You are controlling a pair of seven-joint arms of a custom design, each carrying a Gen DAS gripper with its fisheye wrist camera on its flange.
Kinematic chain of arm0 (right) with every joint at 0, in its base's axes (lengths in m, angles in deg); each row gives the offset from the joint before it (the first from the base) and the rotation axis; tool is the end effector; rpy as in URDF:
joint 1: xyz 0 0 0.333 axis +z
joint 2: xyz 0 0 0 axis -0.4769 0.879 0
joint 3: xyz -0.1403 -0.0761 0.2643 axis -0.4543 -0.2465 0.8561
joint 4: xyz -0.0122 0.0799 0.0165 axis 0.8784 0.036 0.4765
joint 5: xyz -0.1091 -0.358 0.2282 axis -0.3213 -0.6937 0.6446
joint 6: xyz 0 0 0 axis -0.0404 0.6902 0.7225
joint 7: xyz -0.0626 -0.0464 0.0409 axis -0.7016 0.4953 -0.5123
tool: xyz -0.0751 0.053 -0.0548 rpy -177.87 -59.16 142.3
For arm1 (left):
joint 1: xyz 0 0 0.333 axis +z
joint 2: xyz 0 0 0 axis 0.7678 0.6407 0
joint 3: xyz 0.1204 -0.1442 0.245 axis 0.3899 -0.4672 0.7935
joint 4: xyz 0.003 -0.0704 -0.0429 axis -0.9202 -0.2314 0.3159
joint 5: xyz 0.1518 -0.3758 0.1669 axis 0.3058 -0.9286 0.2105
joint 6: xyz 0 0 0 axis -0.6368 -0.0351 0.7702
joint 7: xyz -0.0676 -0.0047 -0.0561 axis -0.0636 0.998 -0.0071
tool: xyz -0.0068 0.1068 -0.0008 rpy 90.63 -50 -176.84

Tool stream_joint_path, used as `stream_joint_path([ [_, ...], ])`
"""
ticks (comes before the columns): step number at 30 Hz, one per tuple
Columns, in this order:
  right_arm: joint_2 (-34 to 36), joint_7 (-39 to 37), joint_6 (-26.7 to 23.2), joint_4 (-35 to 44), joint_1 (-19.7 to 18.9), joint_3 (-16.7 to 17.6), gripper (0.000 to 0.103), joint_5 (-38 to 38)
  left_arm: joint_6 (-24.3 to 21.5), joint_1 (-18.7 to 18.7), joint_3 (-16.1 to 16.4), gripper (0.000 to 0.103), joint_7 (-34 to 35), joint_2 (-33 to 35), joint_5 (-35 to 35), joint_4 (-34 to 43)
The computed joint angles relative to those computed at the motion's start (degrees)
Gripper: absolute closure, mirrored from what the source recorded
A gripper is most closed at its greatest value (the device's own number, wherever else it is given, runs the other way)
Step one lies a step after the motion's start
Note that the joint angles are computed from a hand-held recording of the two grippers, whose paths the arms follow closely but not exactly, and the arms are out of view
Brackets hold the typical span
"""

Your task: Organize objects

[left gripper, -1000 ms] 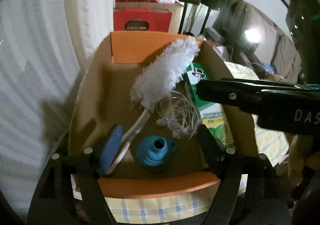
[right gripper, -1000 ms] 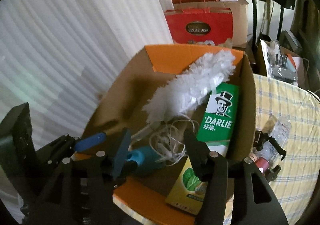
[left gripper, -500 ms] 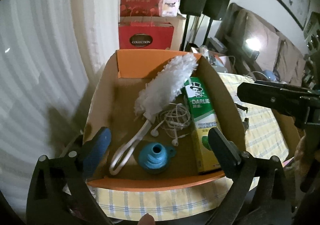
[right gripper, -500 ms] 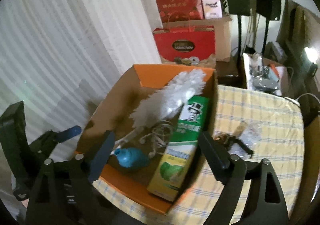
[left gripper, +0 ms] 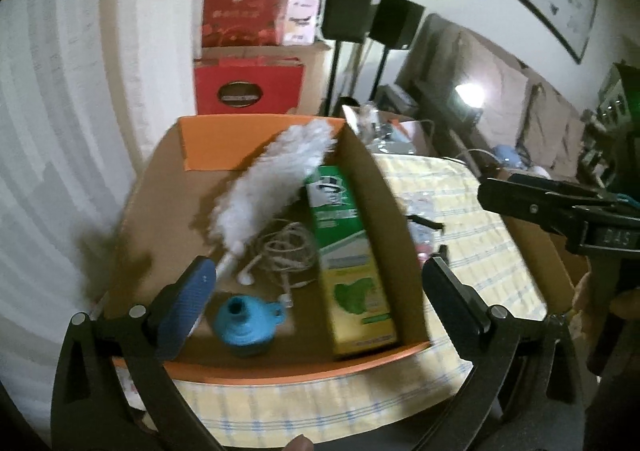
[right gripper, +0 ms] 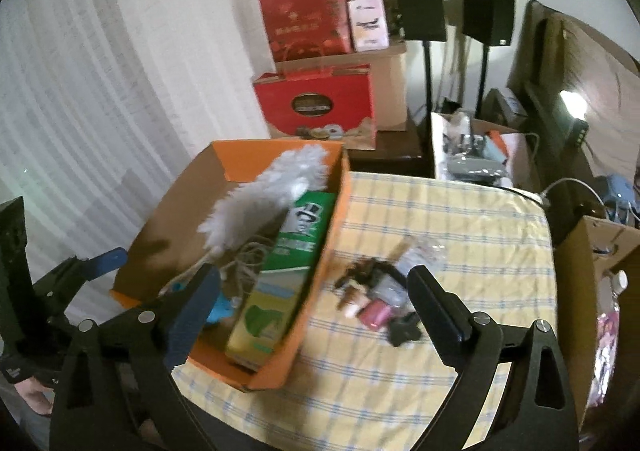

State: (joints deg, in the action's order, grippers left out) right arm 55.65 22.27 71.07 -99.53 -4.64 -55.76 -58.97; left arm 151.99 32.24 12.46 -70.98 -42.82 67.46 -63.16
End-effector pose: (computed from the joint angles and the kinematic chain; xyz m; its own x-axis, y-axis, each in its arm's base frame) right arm 0.6499 0.4189 0.6092 0.6400 -0.7478 -0.1769 -0.6419 -0.3936 -0.6581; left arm 0.5023 -0.3712 0.5960 0.2203 -0.9575 0.1863 -0.6836 -0.2878 -0.6707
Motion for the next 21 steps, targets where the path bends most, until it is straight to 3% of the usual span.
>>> stream_joint_path([
  [10, -4.6, -0.2, 2.7, -7.1, -2.8, -1.0, 0.007, 1.1, 1.0, -3.7, 1.1, 0.000, 0.8, 7.3, 1.9, 7.4],
  [21, -4.0, -0.6, 2.3, -7.8, -4.9, -1.5, 0.007, 2.2, 1.3, -6.5, 4.0, 0.000, 2.0, 12.4, 0.1, 13.1],
])
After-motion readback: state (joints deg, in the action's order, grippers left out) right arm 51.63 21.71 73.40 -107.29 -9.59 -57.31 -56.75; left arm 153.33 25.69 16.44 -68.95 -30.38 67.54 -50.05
